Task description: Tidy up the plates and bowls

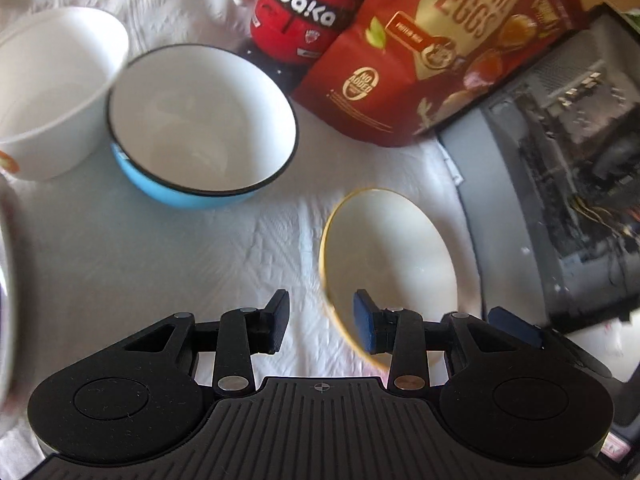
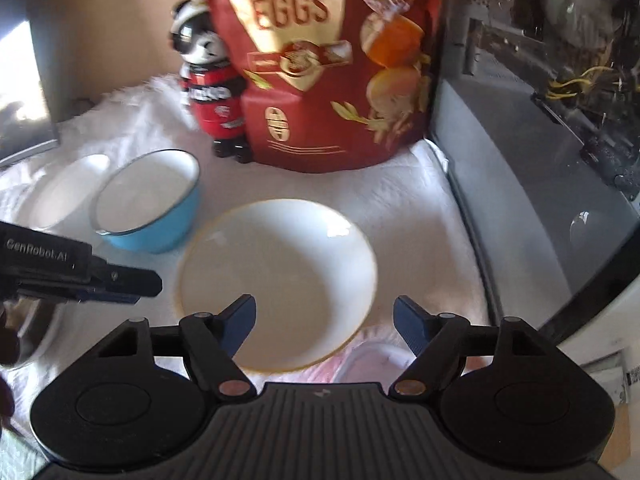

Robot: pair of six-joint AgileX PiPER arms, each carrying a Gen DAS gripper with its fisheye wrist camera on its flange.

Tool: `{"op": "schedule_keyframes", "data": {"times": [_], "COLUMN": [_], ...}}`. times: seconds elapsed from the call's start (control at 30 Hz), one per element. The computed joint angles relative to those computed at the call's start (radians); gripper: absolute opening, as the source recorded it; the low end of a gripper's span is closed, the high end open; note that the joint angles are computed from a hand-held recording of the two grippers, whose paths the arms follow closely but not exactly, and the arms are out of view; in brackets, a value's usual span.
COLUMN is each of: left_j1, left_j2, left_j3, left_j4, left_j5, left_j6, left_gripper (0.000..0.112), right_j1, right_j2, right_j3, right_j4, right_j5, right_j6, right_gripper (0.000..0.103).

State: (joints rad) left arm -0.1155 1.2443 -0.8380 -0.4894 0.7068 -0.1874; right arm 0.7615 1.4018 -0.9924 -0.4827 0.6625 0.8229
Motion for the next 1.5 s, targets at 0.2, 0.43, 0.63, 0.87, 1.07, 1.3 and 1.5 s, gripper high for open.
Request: {"op": "schedule_keyframes", "data": {"times": [0.2,0.43,0.63,0.87,1.07,1.3,1.5], "left_j1": [-0.09,-0.106,-0.076,0.07,0.238,0.455,0.498], "left_j2": [0.135,0.204,0.188,0.009,-0.163,-0.222,-0.195], "left_j3": [-0.069,-0.106,-0.107,0.023,0.09,0.12,0.129], "left_j4": [0.171,0.107,0.101,0.091,0.138,0.059,0.017], "left_j5": [-0.073,-0.071,-0.014,0.08,0.21,0.324,0.342], "left_j6": [-0.222,-0.129,-0.108,-0.057,-0.009,0.227,0.328], "left_gripper": [0.038,0.026,0.025,0.025,0.026,0.026,0.029], "right_j1": [-0.108,-0.264,-0.236,-0.17,-0.061,0.06,0.093], "right_j2": [0.14,0.279,0.273,0.267,0.283,0.282,0.282], "right_j3": [-0.079,-0.175,-0.181,-0.187,-0.201,-0.189,-0.224], "right_j4": [0.056,0.517,0.502,0.724,0.812,0.735,0.643], "right_j5": [-0.058,-0.057,-0.046,-0.021,-0.006,-0.031,-0.013], "right_j6": [-0.125,-0.499,-0.468,-0.611,-0.635,-0.523,-0.378], "right_gripper": [0.07,0.049,0.05,0.05,0.05,0.05,0.05]}}
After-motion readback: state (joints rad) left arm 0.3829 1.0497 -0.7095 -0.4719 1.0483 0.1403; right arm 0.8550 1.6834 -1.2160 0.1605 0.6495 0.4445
